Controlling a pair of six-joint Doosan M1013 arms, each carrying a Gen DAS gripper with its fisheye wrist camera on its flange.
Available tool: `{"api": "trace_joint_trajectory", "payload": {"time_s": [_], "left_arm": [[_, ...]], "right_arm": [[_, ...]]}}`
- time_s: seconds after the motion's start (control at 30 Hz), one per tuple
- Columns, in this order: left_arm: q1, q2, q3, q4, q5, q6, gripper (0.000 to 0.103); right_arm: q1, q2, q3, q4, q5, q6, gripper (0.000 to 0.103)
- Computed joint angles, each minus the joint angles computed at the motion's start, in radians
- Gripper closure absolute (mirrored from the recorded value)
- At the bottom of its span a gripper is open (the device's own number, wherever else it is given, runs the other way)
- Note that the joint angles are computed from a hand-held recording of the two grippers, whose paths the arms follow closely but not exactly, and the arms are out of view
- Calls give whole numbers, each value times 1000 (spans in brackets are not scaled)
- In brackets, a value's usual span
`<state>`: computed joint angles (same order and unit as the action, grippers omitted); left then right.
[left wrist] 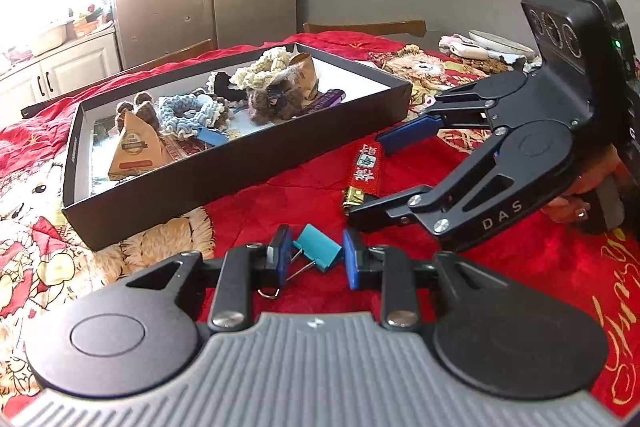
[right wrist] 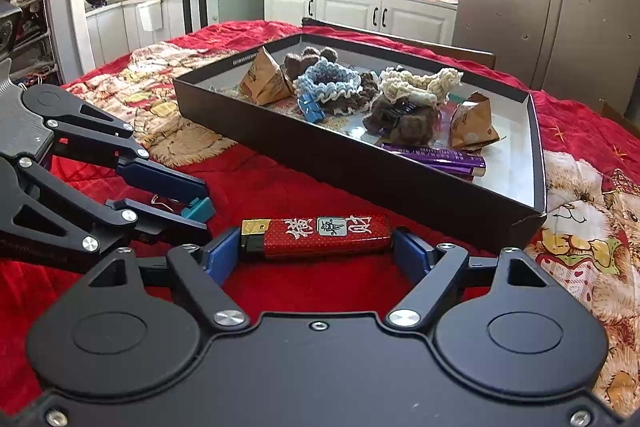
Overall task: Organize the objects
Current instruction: 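Carry the teal clip and red lighter with both tools over the tray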
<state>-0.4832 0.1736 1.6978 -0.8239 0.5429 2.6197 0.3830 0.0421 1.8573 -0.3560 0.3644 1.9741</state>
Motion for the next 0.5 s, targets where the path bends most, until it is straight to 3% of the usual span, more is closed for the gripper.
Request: {"api": "trace_joint_trajectory", "payload": {"time_s": [0.27, 0.5], "left_arm": [[8, -12, 7, -54, -15, 23, 72], [18, -24, 6, -161, -57, 61, 72]], "right_arm": [[4, -16, 11, -35, -31, 31, 23], [1, -46, 28, -110, -104, 118, 23]]}}
